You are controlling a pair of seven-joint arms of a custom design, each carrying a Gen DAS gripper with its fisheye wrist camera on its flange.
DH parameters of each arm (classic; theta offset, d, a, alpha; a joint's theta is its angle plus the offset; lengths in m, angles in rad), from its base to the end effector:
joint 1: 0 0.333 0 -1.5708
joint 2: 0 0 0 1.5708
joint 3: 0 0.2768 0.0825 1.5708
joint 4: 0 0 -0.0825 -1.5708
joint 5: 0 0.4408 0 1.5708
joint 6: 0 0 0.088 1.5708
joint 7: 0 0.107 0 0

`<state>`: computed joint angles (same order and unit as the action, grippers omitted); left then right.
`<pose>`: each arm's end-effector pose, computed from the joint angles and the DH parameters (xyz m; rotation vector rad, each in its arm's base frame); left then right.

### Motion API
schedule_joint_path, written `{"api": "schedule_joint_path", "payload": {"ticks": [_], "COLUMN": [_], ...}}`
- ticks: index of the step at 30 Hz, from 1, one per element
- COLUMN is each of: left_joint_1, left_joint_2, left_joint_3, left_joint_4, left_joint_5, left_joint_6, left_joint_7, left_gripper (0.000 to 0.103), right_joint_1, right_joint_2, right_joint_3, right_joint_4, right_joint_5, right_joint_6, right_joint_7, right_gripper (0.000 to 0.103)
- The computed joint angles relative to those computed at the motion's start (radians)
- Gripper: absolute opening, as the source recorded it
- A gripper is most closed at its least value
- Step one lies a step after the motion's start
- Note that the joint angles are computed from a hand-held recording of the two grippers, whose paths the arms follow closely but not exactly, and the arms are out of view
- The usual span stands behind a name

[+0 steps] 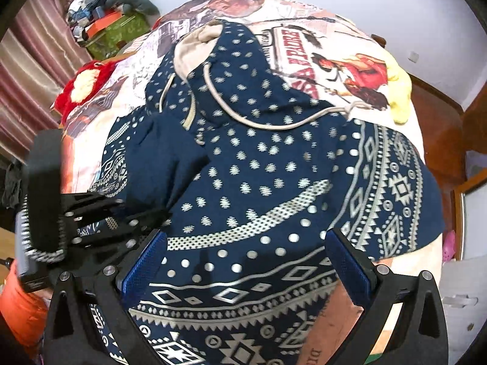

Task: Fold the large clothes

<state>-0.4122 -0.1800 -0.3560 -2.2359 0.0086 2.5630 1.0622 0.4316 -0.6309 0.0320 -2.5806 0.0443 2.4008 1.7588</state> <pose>0.4222 -0.4122 0.4300 -1.7584 2.3260 -0.7149 0.4198 0.2097 0.4607 -2.1452 1.6698 -0.2558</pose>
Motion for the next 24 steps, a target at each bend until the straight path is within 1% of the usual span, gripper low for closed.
{"api": "schedule_joint_path", "payload": {"ticks": [1,2,4,5,8,10,12,13,16,18,19,21,22,23,24], "left_joint_1": [0.001,0.006,0.031,0.060,0.135,0.168,0.181,0.175,0.170,0.171,0.172,0.184,0.188,0.192,0.199], "left_joint_2": [-0.047,-0.121,-0.228,-0.283,-0.415,-0.460,-0.472,-0.486,-0.481,-0.464,-0.454,-0.437,-0.437,-0.434,-0.422], "left_joint_3": [0.003,0.007,0.005,-0.007,-0.043,-0.044,-0.028,-0.020,0.008,0.019,0.021,0.006,-0.003,-0.014,-0.024], "left_joint_4": [-0.042,-0.107,-0.189,-0.228,-0.325,-0.375,-0.407,-0.432,-0.486,-0.504,-0.511,-0.518,-0.525,-0.527,-0.524], "left_joint_5": [-0.001,0.000,0.013,0.041,0.107,0.123,0.117,0.107,0.076,0.060,0.053,0.060,0.067,0.079,0.091], "left_joint_6": [0.021,0.047,0.054,0.048,-0.006,-0.059,-0.087,-0.095,-0.087,-0.073,-0.064,-0.031,-0.006,0.014,0.024], "left_joint_7": [-0.008,-0.023,-0.046,-0.076,-0.151,-0.186,-0.199,-0.200,-0.188,-0.179,-0.178,-0.196,-0.204,-0.211,-0.217], "left_gripper": [0.054,0.059,0.063,0.065,0.067,0.067,0.067,0.067,0.067,0.067,0.067,0.067,0.068,0.070,0.072], "right_joint_1": [0.004,0.009,0.019,0.028,0.046,0.053,0.059,0.063,0.068,0.077,0.082,0.095,0.103,0.112,0.119], "right_joint_2": [0.012,0.031,0.068,0.092,0.181,0.247,0.324,0.363,0.479,0.551,0.585,0.658,0.694,0.733,0.764], "right_joint_3": [0.003,0.008,0.016,0.019,0.042,0.065,0.092,0.106,0.147,0.165,0.173,0.181,0.180,0.177,0.173], "right_joint_4": [0.008,0.020,0.046,0.065,0.137,0.193,0.259,0.292,0.391,0.449,0.476,0.536,0.569,0.606,0.637], "right_joint_5": [0.001,0.000,0.003,0.008,0.006,-0.011,-0.043,-0.061,-0.151,-0.215,-0.260,-0.367,-0.408,-0.435,-0.448], "right_joint_6": [0.005,0.013,0.025,0.030,0.042,0.046,0.048,0.048,0.043,0.047,0.053,0.052,0.042,0.028,0.016], "right_joint_7": [-0.002,-0.005,-0.007,-0.011,-0.023,-0.029,-0.034,-0.036,-0.019,-0.015,-0.003,0.034,0.052,0.067,0.077], "right_gripper": [0.103,0.103,0.103,0.103,0.103,0.103,0.103,0.103,0.103,0.101,0.098,0.092,0.086,0.081,0.079]}}
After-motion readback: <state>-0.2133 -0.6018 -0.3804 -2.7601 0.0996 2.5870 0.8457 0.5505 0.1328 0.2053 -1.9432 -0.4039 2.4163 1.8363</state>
